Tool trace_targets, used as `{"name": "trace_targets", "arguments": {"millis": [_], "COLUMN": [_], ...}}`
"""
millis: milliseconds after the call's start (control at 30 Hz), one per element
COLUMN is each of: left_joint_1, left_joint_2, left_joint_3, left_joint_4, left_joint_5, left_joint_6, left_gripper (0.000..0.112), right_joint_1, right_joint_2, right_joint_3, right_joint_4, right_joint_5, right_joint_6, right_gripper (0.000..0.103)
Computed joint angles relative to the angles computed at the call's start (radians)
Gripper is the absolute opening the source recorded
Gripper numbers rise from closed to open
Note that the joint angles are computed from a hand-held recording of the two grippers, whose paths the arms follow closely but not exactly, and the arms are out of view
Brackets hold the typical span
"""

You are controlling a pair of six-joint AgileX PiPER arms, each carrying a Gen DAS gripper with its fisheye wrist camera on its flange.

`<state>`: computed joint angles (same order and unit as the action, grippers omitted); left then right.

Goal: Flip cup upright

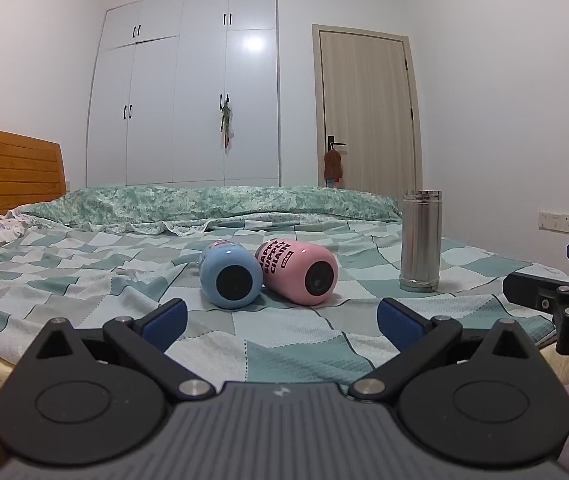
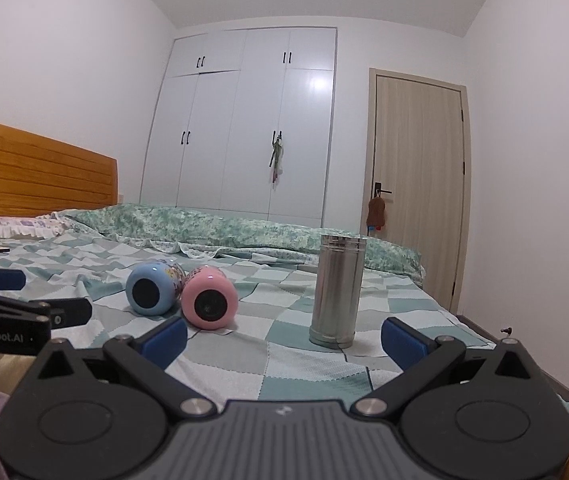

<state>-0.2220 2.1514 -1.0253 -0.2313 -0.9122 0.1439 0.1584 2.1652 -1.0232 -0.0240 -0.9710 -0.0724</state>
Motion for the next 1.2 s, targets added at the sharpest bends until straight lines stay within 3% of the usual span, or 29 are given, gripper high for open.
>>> {"name": "trace_targets", "arguments": {"millis": [1200], "left_joint_1": [-0.007], "left_joint_2": [0.0], "left_joint_3": [0.007], "left_joint_4": [0.002], "left_joint_5": [-0.026], "left_joint_6": [-0.005], "left_gripper": [0.103], "right_joint_1": [0.001], "right_joint_2": [-0.001], "right_joint_3": [0.0], "right_joint_4": [0.003], "right_joint_5": [-0.006], "right_joint_6": [-0.001], "right_gripper": [0.103]}}
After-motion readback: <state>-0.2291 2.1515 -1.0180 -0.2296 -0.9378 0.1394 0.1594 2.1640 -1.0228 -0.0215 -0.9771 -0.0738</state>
